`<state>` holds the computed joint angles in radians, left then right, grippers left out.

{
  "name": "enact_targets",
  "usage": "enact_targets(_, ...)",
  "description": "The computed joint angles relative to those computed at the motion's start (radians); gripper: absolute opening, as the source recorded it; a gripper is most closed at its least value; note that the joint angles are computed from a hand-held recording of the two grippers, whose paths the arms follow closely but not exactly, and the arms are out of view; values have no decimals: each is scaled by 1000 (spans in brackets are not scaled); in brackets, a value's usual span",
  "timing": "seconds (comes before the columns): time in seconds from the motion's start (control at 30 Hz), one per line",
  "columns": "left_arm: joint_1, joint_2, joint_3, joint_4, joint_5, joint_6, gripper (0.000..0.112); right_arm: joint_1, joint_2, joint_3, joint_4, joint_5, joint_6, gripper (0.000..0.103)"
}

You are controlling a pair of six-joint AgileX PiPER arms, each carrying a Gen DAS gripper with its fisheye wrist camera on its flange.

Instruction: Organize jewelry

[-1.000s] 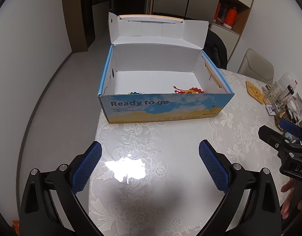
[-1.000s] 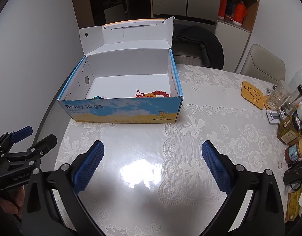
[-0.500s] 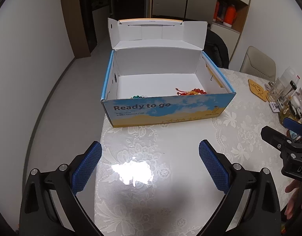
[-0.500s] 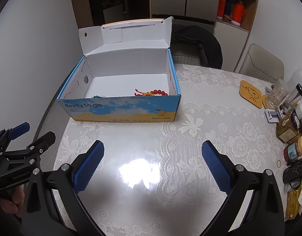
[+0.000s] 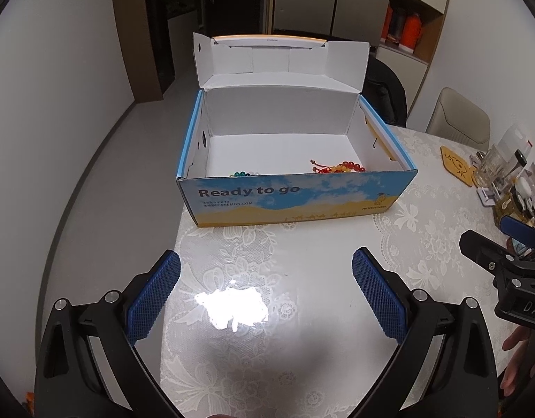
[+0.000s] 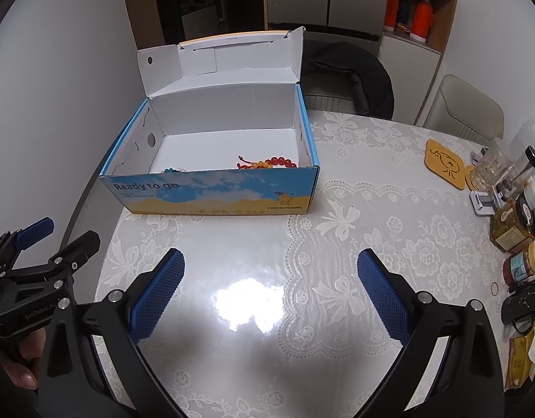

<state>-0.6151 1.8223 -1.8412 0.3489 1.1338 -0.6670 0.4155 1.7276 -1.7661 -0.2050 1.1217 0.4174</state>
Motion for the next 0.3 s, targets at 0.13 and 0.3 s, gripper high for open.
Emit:
enact_targets(0.13,-11,22,-42,37,41,-3,97,-2,-1,2,2,-1,0,96)
enact_targets(0.3,-2,34,-71,27,58,-9,97,-5,-3,6,5,-6,2,96)
